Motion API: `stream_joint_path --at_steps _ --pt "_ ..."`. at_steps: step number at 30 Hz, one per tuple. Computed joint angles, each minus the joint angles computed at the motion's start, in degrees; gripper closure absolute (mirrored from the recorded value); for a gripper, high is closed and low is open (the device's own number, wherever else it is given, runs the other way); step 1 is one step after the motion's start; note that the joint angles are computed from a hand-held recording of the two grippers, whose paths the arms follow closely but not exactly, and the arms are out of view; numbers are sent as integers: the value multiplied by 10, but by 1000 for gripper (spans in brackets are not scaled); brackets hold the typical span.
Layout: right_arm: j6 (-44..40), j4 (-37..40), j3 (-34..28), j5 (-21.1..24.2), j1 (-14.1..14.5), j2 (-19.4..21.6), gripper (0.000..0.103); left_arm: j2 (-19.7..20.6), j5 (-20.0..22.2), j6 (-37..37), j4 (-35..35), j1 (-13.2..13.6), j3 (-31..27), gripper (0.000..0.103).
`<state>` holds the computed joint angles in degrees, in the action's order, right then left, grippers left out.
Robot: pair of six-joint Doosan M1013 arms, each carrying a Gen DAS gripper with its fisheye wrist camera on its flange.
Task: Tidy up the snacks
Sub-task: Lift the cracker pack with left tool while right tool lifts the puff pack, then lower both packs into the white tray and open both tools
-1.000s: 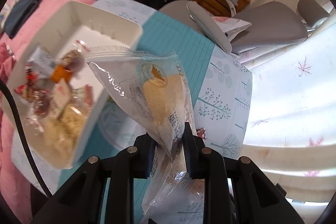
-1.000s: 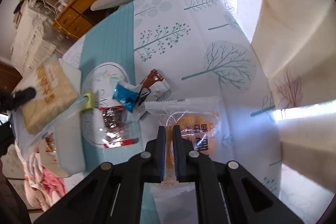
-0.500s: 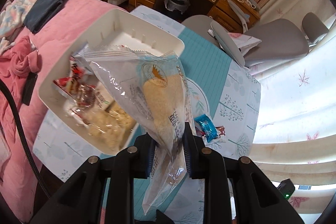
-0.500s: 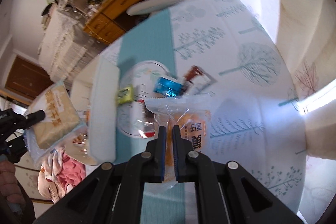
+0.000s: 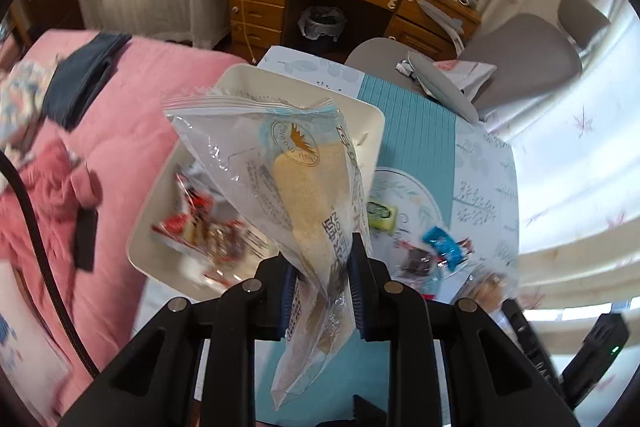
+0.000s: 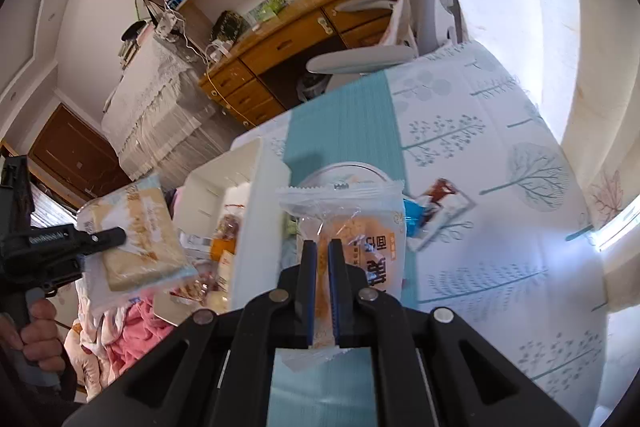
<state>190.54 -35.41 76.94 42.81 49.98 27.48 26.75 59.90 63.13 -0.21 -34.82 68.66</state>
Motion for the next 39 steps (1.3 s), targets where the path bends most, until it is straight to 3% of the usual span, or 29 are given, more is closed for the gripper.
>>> stream_joint_path --at_steps 4,14,23,26,31,34,36,39 --pt "26 -25 -40 19 10 24 97 2 0 83 -22 20 0 81" --pt "42 -73 -172 50 25 112 97 18 10 186 -15 56 -9 80" --pt "-15 -72 -292 76 26 187 96 35 36 237 2 70 -20 80" --pt "-13 -80 -300 56 25 193 96 31 24 245 8 71 -16 80" --pt "-73 -29 -342 84 23 211 95 27 20 233 6 74 -15 70" --pt "-76 -18 -333 83 23 205 79 23 20 223 5 73 -10 49" --pt "-72 -18 -323 81 23 198 67 18 17 217 -1 73 -4 48" --pt "-73 -14 -310 86 25 188 59 11 16 209 -7 71 5 40"
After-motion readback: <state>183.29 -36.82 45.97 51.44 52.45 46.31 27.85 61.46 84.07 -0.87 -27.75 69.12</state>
